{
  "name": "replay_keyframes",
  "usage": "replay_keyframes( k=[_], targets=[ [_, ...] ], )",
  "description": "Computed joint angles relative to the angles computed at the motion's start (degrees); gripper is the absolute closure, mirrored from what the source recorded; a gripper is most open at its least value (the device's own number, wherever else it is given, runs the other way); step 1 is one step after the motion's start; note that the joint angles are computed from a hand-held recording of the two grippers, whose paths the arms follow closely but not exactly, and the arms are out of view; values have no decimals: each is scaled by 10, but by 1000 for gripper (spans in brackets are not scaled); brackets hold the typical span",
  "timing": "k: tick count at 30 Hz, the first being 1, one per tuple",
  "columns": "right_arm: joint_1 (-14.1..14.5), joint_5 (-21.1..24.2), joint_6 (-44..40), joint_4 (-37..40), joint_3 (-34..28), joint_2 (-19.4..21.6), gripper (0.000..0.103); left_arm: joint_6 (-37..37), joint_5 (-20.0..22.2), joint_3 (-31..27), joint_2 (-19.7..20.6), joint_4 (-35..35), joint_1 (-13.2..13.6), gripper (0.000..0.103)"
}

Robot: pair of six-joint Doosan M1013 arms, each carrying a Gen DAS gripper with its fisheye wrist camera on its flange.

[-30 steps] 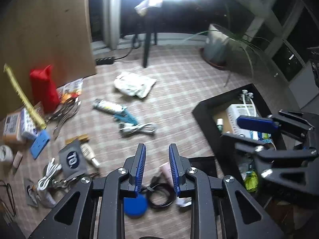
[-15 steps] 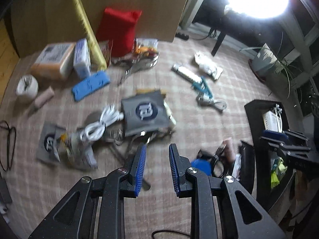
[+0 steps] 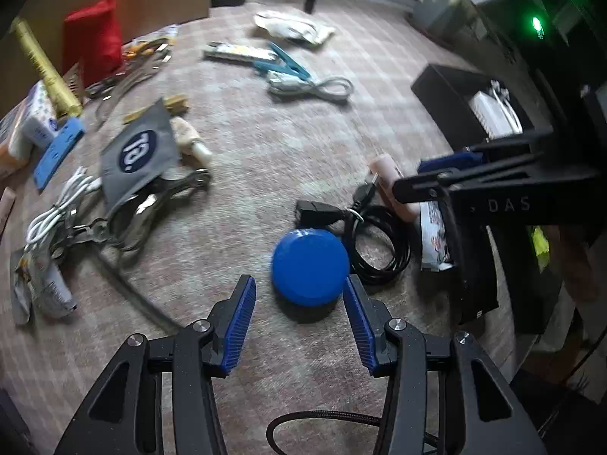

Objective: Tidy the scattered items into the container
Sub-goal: 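Grasp the blue round case with the left gripper while the right gripper grasps the pink bottle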

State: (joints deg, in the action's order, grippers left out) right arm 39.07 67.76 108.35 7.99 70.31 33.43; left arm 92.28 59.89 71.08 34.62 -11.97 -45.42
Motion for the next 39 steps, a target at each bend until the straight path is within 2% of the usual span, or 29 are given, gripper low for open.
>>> replay_keyframes(
  k=[8,13,19,22,23,24,39],
  targets=[
    [5,9,6,-8,-11,11,66,10,16,-20,19,11,-6,56],
    [5,15,13,-20,-19,14,71,-6,6,-25,22,24,-4,55],
    [19,27,13,-58,-29,20,72,-12,8,-39,31,53,-10,55],
    [24,29,9,-73,-30,20,77,-13,6,-44,33,44,-6,55],
    [24,28,10,-73,-29,19,82,-14,5,-45,34,40,-5,55],
    [22,26,14,-68,-28,18,83,-16,3,-45,34,40,-4,55],
    [16,-17,46,-54,-9,-16,83,-30,-17,-36,13,37,10,55]
  ],
)
